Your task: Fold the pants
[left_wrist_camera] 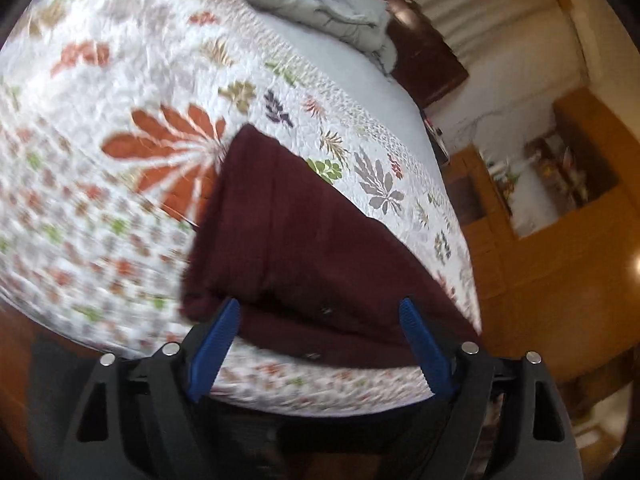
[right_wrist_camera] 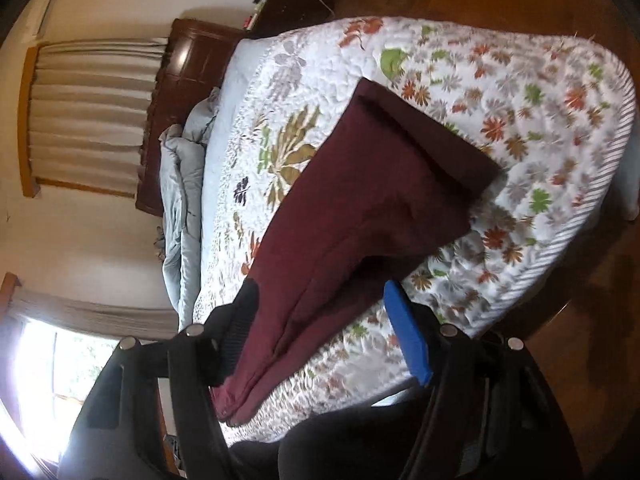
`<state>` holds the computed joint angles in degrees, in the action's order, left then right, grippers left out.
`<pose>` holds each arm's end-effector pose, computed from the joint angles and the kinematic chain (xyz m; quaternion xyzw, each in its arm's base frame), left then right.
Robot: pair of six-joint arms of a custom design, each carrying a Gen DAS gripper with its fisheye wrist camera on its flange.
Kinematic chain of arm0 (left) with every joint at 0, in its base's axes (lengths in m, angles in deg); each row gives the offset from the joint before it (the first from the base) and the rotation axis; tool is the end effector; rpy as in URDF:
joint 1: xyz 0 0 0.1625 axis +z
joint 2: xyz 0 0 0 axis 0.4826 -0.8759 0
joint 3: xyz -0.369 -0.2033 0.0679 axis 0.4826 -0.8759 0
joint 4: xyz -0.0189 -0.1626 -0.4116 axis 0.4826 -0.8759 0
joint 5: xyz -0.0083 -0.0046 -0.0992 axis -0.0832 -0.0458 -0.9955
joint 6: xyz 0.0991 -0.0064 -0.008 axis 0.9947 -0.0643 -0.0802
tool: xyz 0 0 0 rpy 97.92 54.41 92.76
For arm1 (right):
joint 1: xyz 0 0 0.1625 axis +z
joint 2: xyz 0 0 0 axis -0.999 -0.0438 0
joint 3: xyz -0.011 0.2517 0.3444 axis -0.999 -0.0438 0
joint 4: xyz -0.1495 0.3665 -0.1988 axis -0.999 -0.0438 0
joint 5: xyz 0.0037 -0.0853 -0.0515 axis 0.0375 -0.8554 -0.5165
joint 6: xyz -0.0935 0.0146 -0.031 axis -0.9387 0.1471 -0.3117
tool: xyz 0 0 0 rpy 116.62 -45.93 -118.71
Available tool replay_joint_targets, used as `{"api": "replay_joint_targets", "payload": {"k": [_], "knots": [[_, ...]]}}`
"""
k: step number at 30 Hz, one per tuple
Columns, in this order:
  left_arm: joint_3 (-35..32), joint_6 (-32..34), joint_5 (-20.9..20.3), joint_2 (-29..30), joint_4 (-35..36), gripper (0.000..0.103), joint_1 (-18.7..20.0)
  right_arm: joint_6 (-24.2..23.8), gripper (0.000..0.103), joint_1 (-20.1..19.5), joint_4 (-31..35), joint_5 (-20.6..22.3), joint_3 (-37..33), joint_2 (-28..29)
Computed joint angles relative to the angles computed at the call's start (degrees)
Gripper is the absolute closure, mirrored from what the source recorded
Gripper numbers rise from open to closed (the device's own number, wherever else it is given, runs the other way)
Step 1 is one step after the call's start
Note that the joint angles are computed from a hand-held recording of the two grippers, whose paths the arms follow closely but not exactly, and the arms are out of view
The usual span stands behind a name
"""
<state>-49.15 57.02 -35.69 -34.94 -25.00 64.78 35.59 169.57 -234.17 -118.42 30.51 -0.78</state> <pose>0.1817 -0.8478 0.4625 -0.0201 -0.9766 0.2139 0.0112 0.0358 -0.6210 0.1792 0.2971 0.8322 -0.4675 0.0259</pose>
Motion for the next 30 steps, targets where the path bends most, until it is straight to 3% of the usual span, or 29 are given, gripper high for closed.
{"api": "replay_joint_targets", "payload": {"k": [3, 8, 15, 16, 17, 19, 20, 21, 22, 25, 27, 30], "knots": [[-4.1, -6.9, 1.7, 3.6, 2.9, 0.02, -0.1, 0.9, 0.037, -0.3, 0.6, -0.5, -1.6, 0.7], [-10.5, -11.6, 6.1, 8.3, 8.1, 0.02, -0.7, 0.5, 0.035, -0.2, 2.1, -0.8, -3.5, 1.1], [-11.5, -15.3, 7.8, 10.2, 5.2, 0.02, -0.6, 0.2, 0.035, -0.4, 4.6, -1.4, -5.4, 1.6], [-10.3, -15.6, 7.9, 9.6, 3.9, 0.023, -0.6, 0.2, 0.035, -0.3, 5.0, -1.7, -5.8, 1.7], [-9.1, -15.7, 8.1, 9.1, 2.6, 0.034, -0.7, 0.3, 0.035, -0.3, 5.1, -1.9, -5.9, 1.8], [-7.3, -15.2, 9.3, 8.2, 0.1, 0.061, -0.6, 0.3, 0.047, -0.1, 5.7, -2.2, -6.8, 2.2], [-8.4, -15.2, 8.1, 8.9, -0.2, 0.071, -0.4, 0.1, 0.067, 0.0, 6.4, -2.4, -7.5, 2.5], [-9.6, -15.4, 6.8, 9.4, -0.1, 0.074, -0.1, 0.0, 0.083, 0.3, 8.2, -3.4, -8.8, 2.8], [-11.0, -15.5, 5.8, 10.1, 0.1, 0.079, -0.1, 0.0, 0.089, 0.7, 9.6, -5.1, -9.9, 3.0], [-16.9, -15.9, 2.1, 12.6, 0.6, 0.082, -0.6, -3.2, 0.093, 3.4, 14.9, -10.6, -15.5, 3.8], [-19.5, -15.1, -0.7, 13.2, 0.5, 0.083, -1.2, -6.8, 0.094, 5.3, 13.8, -10.7, -17.6, 3.8], [-14.0, -14.1, -1.8, 9.3, -2.5, 0.084, -1.3, -12.6, 0.094, 7.4, 8.7, -11.4, -17.3, 3.4]]}}
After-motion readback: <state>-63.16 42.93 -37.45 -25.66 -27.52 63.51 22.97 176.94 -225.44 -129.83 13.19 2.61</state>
